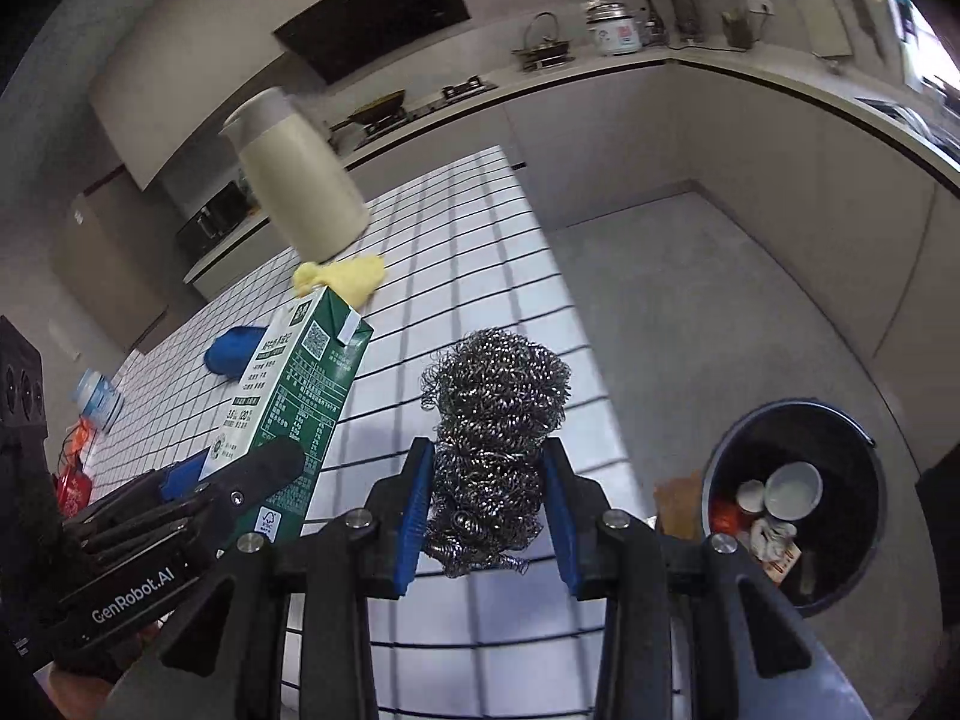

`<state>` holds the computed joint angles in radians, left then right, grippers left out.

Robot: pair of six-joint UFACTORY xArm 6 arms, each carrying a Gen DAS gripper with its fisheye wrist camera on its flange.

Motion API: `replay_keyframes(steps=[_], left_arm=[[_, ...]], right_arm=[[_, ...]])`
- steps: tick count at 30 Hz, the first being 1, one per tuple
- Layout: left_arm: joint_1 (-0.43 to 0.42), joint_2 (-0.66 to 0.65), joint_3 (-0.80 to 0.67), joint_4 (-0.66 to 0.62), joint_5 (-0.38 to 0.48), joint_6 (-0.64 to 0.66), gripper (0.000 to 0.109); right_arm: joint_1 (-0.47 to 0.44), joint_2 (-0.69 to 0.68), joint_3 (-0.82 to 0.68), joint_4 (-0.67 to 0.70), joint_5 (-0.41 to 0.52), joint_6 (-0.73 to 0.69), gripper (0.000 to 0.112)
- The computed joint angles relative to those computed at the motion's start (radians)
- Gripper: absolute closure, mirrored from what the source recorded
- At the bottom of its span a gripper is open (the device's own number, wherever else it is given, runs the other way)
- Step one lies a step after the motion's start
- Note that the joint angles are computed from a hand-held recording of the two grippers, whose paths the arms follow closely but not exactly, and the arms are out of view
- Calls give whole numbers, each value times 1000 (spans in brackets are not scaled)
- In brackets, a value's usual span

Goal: Collect trash
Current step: 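Lift the carton and steel wool and carry both over the black bin, then open both tools above the bin to drop the carton and steel wool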

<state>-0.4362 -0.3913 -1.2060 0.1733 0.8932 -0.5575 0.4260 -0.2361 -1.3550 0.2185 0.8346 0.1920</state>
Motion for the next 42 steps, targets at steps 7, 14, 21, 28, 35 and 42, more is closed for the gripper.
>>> replay_keyframes(steps=[7, 14, 21, 28, 35, 42], left_arm=[[-105, 128, -99, -47, -31, 29, 53], [-199, 278, -226, -113, -50, 71, 53], [-248, 410, -317, -132, -24, 43, 53], [-274, 534, -395, -101, 49, -27, 53], [-286, 661, -503, -92, 129, -66, 52], [-288, 779, -624, -101, 235, -84, 42]], right_arm=[[-139, -111, 105, 1, 18, -9, 74], [-304, -195, 183, 16, 60, -41, 74], [-452, -223, 231, 68, 96, -123, 74], [-536, -114, 216, 142, 119, -258, 74], [-577, 9, 186, 192, 127, -358, 74], [-599, 147, 120, 222, 166, -395, 60]])
